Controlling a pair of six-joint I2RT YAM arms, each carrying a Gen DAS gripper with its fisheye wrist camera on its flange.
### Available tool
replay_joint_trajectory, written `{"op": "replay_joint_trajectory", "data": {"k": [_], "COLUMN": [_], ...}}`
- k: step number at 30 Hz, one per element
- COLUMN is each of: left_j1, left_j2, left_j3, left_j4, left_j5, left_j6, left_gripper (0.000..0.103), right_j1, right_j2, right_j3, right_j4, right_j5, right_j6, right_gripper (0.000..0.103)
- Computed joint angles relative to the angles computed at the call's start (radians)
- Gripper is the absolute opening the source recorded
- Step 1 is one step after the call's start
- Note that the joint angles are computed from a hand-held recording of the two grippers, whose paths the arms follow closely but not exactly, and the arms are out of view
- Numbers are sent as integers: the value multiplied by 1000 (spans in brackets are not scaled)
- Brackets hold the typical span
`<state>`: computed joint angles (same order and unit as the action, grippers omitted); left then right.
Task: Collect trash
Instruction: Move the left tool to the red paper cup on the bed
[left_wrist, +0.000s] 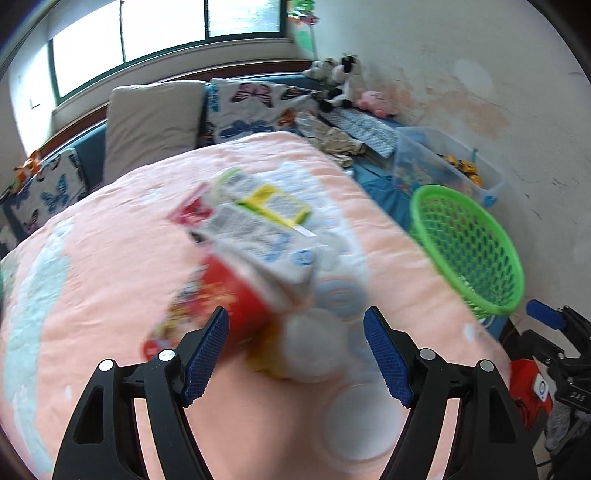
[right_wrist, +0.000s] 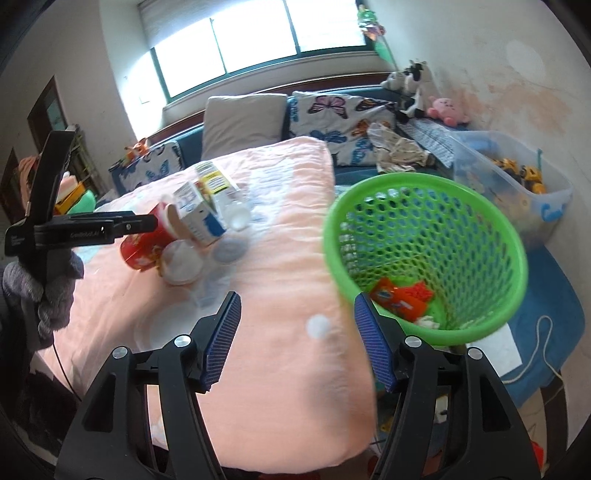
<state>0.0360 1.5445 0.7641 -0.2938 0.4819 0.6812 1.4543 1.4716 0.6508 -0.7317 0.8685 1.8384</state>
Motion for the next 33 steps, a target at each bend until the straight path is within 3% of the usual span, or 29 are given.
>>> {"op": "replay_joint_trajectory", "data": {"k": [12, 22, 33], "left_j1": [117, 89, 71], "left_j2": [219, 329, 403], "left_j3": [167, 237, 310], "left_j4": [-37, -16, -65], "left_j5": [-1, -21, -6], "left_j6": [144, 195, 255], "left_gripper": [73, 80, 88], "right_j1": [-132, -219, -326], "right_j2": [55, 86, 158], "right_j3": [46, 66, 105], "right_j4": [220, 360, 527], "right_j5": [-49, -116, -212], "right_j6": [-306, -495, -699], "right_gripper": [66, 66, 67]}}
